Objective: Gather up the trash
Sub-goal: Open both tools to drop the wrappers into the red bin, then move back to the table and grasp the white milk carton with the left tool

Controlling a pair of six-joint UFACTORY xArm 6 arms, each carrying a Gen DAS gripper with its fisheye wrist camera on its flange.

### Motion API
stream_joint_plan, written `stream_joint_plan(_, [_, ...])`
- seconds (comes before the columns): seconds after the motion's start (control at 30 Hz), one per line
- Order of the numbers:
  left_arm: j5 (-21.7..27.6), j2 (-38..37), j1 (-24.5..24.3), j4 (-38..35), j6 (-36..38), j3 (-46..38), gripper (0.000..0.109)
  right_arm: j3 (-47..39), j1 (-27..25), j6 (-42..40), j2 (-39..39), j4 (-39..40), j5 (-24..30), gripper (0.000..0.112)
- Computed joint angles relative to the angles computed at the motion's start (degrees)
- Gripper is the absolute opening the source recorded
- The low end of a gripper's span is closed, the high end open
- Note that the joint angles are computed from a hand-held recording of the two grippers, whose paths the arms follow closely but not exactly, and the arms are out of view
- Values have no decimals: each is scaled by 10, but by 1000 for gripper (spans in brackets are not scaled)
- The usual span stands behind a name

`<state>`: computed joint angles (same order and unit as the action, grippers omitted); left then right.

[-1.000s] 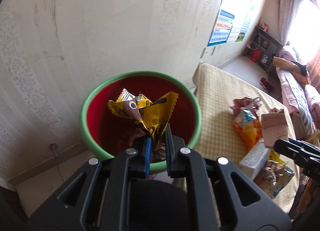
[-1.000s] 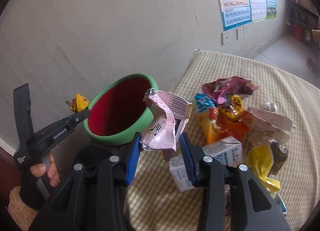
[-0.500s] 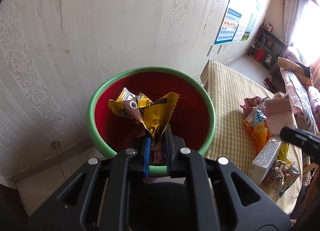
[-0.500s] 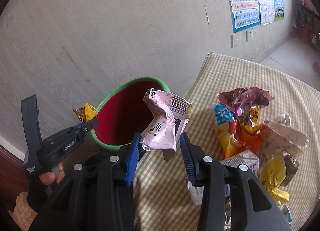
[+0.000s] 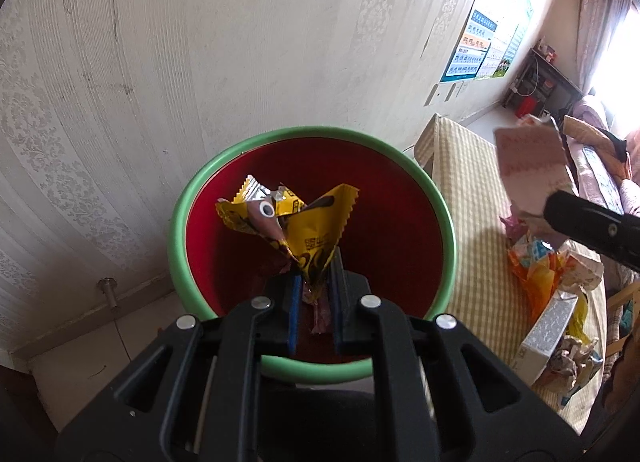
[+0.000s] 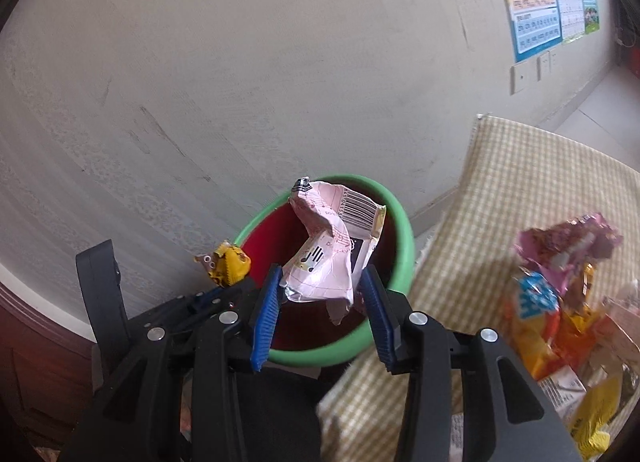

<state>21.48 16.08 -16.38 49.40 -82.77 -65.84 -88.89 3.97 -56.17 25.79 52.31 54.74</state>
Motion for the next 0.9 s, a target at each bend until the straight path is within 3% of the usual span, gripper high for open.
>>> stream_joint_plan(0.37, [8, 20, 5, -6, 10, -23, 11, -67, 20, 24, 52, 2, 2, 42])
stream_joint_plan(0.43, [17, 23, 5, -1, 4, -29, 16, -75, 21, 27, 58, 5, 4, 50])
stream_joint_plan(0.5, [20, 23, 7, 3, -2, -31, 45, -92, 17, 34, 70, 12, 21, 62])
stream_joint_plan(0.9, [37, 1, -28, 15, -29, -28, 52, 22, -49, -26, -17, 14, 7, 71])
